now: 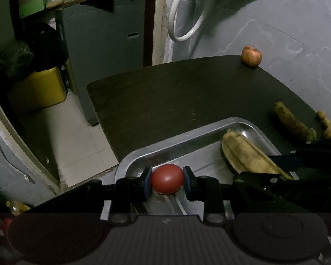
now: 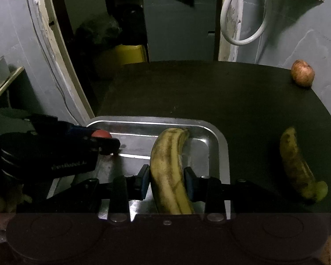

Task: Organize fruits
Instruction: 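Carry the tomato in the left tool while the right tool carries the banana to the tray, then open both tools to drop the tomato and banana into the tray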

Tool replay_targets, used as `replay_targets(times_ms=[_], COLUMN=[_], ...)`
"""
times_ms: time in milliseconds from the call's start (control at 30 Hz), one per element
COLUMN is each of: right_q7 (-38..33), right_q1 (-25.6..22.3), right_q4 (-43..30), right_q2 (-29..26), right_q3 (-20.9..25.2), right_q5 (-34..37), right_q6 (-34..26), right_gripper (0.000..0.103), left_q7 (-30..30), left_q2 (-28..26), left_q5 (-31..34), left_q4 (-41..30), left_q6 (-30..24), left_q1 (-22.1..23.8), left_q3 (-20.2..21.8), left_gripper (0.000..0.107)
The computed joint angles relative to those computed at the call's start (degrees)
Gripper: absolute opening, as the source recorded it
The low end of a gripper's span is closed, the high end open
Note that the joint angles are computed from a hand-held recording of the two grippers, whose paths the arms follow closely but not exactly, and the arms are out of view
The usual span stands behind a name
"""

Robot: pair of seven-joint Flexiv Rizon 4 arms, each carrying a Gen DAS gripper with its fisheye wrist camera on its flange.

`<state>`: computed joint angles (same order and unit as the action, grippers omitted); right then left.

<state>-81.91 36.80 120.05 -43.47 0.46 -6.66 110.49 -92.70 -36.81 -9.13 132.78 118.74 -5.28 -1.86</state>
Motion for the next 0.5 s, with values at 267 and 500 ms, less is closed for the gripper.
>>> replay_targets(times_ms=[267,500], right_q7=[0.1,-0.2], right_q1=[0.3,0.5], right_q4=[-0.3,0.0], right_q2=[-0.2,-0.1], right_q3=[0.0,-0.2], right_q5=[-0.2,-0.2], right_q6=[-0.8,-0.2], right_gripper=[0.036,0.036], left_q7=[0.3,0.0], left_q2=[-0.3,0.0], left_q5=[0.4,1.1], left_q4=[0.0,0.1], left_q6=[0.6,0.1], left_q1=[0.0,1.1], left_q3=[0.1,-0.5], left_gripper=[0.033,0.033])
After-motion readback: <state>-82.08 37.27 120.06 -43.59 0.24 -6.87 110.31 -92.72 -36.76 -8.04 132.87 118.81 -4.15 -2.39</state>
